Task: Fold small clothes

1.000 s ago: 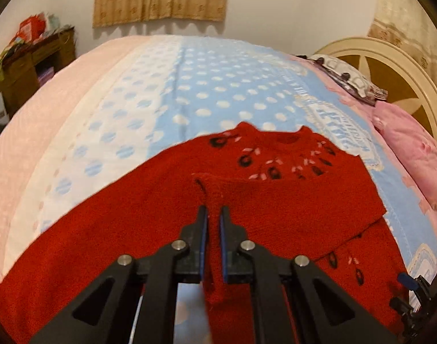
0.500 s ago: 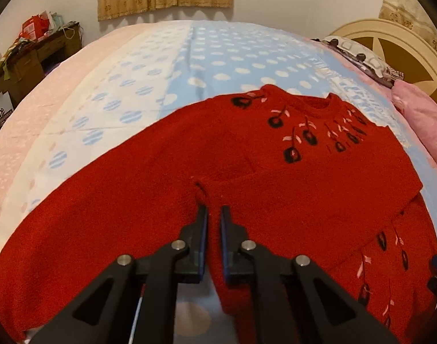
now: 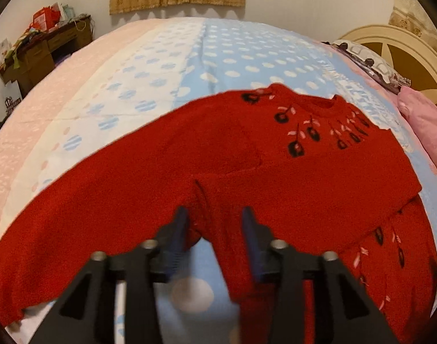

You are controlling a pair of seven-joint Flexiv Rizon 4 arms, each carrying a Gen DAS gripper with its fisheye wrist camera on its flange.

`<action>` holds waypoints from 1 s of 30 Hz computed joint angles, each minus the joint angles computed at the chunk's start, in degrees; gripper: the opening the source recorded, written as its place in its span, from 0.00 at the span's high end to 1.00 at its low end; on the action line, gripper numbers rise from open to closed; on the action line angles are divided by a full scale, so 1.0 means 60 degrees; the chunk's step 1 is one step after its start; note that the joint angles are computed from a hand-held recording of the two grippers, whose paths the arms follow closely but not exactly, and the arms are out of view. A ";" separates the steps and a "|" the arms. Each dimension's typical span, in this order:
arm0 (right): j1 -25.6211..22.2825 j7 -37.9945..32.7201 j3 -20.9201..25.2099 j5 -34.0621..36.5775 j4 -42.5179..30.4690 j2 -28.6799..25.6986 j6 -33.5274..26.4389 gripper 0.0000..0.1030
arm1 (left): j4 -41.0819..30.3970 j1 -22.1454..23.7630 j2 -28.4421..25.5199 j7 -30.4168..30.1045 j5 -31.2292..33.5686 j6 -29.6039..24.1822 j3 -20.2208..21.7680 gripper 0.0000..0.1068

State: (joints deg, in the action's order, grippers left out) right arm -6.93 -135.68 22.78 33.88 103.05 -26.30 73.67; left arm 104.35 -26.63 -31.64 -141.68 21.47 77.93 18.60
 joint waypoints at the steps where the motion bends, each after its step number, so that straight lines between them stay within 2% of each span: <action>1: -0.0108 -0.0042 0.0086 0.0018 -0.0441 -0.0157 -0.0350 0.33 | -0.0156 -0.0509 0.0026 -0.0634 0.0591 -0.0069 0.0520 0.49; 3: 0.0104 0.0034 -0.0026 -0.0070 -0.1060 -0.0535 -0.0263 0.33 | -0.0378 -0.1305 -0.0038 -0.1269 0.1154 -0.0133 0.1298 0.32; 4: 0.0290 0.0170 -0.0136 -0.0259 -0.1491 -0.0859 -0.0260 0.33 | -0.0492 -0.1423 -0.0067 -0.1465 0.1417 -0.0218 0.1386 0.29; 6: 0.0493 0.0583 -0.0257 -0.0645 -0.2235 -0.1424 -0.0637 0.33 | -0.0703 -0.1424 -0.0137 -0.1593 0.1745 -0.0497 0.1274 0.27; 11: 0.1575 0.3057 -0.1641 -0.2704 -0.3744 -0.2867 -0.2256 0.33 | -0.1063 -0.0735 -0.0395 -0.1293 0.1808 -0.1447 0.0365 0.27; 12: 0.1600 0.3130 -0.1722 -0.2910 -0.3716 -0.3044 -0.1887 0.33 | -0.1056 -0.0559 -0.0434 -0.1228 0.1757 -0.1515 0.0166 0.27; 14: 0.1850 0.3831 -0.2152 -0.3654 -0.3409 -0.3116 -0.1276 0.33 | -0.0972 -0.0540 -0.0478 -0.1677 0.1991 -0.1117 0.0224 0.24; 16: 0.1447 0.3926 -0.1813 -0.3437 -0.3564 -0.3112 -0.1614 0.33 | -0.0960 -0.0554 -0.0449 -0.1766 0.2114 -0.1153 0.0207 0.24; 17: 0.1353 0.4100 -0.1724 -0.3633 -0.3372 -0.3021 -0.1389 0.33 | -0.0904 -0.0516 -0.0381 -0.1757 0.2115 -0.1175 0.0144 0.24; 20: 0.1548 0.3866 -0.1850 -0.4026 -0.2103 -0.2413 0.0446 0.33 | -0.0800 -0.0751 -0.0079 -0.1992 0.2458 -0.1408 0.0210 0.24; 21: 0.1387 0.3681 -0.1557 -0.4036 -0.1834 -0.2261 0.0833 0.33 | -0.0822 -0.0925 -0.0023 -0.2261 0.2760 -0.1470 0.0337 0.23; 22: 0.1000 0.3387 -0.0952 -0.3949 -0.1724 -0.2168 0.0895 0.33 | -0.0862 -0.1140 0.0030 -0.2587 0.3113 -0.1614 0.0475 0.20; 23: 0.0690 0.3197 -0.0466 -0.3933 -0.1721 -0.2159 0.0773 0.33 | -0.0897 -0.1224 0.0063 -0.2786 0.3366 -0.1776 0.0480 0.15; 24: 0.0486 0.2870 -0.0043 -0.3884 -0.1745 -0.2150 0.0466 0.33 | -0.0918 -0.1177 0.0070 -0.2867 0.3498 -0.1863 0.0385 0.13; 25: 0.0477 0.2789 0.0069 -0.4020 -0.1709 -0.2184 0.0410 0.33 | -0.0956 -0.1057 0.0034 -0.2838 0.3551 -0.1964 0.0228 0.13; 27: 0.0998 0.2892 -0.0358 -0.4354 -0.1553 -0.2269 0.0603 0.33 | -0.1052 -0.0734 -0.0085 -0.2635 0.3454 -0.2304 -0.0147 0.13; 29: 0.1464 0.3536 -0.0930 -0.4740 -0.1729 -0.2474 -0.0001 0.33 | -0.0965 -0.0602 -0.0102 -0.3063 0.3641 -0.1966 -0.0189 0.11; 30: 0.1797 0.4058 -0.1370 -0.5078 -0.1665 -0.2574 0.0031 0.33 | -0.0911 -0.0526 -0.0084 -0.3170 0.3634 -0.1902 -0.0232 0.10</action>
State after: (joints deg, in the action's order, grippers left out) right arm 3.85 -111.33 14.56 3.41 93.06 -41.75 73.86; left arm 98.89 -29.79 -32.14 -160.70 43.27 66.51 17.21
